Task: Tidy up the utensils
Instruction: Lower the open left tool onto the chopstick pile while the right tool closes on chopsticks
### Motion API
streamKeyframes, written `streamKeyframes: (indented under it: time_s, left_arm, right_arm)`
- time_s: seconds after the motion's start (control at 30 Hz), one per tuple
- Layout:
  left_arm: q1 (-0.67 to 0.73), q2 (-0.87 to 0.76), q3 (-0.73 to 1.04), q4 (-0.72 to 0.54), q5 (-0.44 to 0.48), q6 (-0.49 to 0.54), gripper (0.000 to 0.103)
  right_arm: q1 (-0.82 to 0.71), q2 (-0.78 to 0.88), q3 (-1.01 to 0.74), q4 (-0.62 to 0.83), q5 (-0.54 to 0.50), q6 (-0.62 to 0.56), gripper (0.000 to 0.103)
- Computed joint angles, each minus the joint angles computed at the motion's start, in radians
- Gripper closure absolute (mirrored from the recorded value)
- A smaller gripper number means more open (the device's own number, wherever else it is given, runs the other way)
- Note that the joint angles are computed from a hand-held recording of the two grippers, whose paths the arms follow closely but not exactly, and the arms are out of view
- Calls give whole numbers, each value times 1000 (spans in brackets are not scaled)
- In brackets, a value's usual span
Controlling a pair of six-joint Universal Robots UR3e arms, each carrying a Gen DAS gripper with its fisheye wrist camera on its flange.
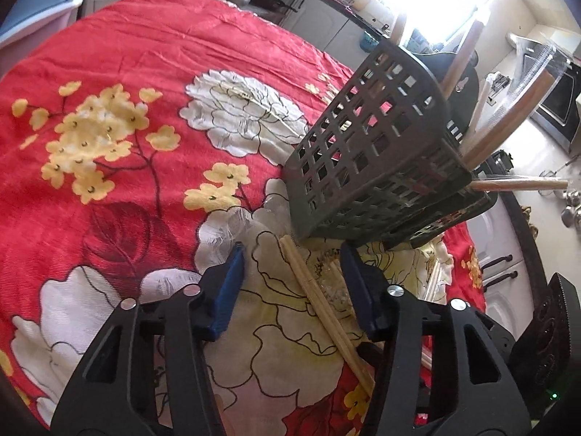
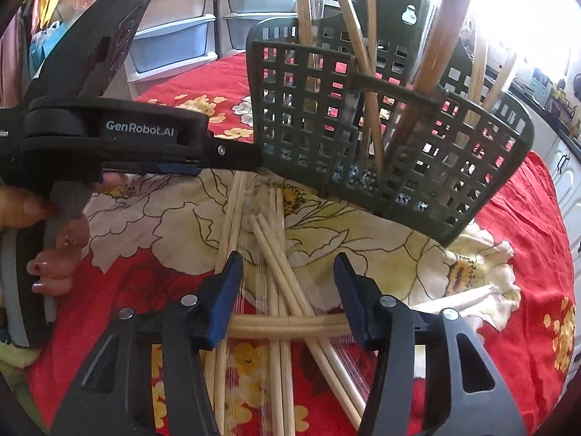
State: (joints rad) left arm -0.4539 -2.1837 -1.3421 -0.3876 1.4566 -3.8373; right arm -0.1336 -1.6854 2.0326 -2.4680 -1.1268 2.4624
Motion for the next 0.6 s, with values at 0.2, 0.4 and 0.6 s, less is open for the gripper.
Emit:
streamKeyframes:
  time_s: [0.2,0.4,0.6]
  left_arm:
    - [14,-10,-5,10,-23,-1,67]
    - [23,-13,-12,15,-27,7,76]
    - [27,-6,-29,23,-23,23,83]
  right_arm:
    - [34,64,-39,-19,-20,21,74]
    - [49,70,-47,-33,-8,36,79]
    - [-20,0,-30,63,71,5,86]
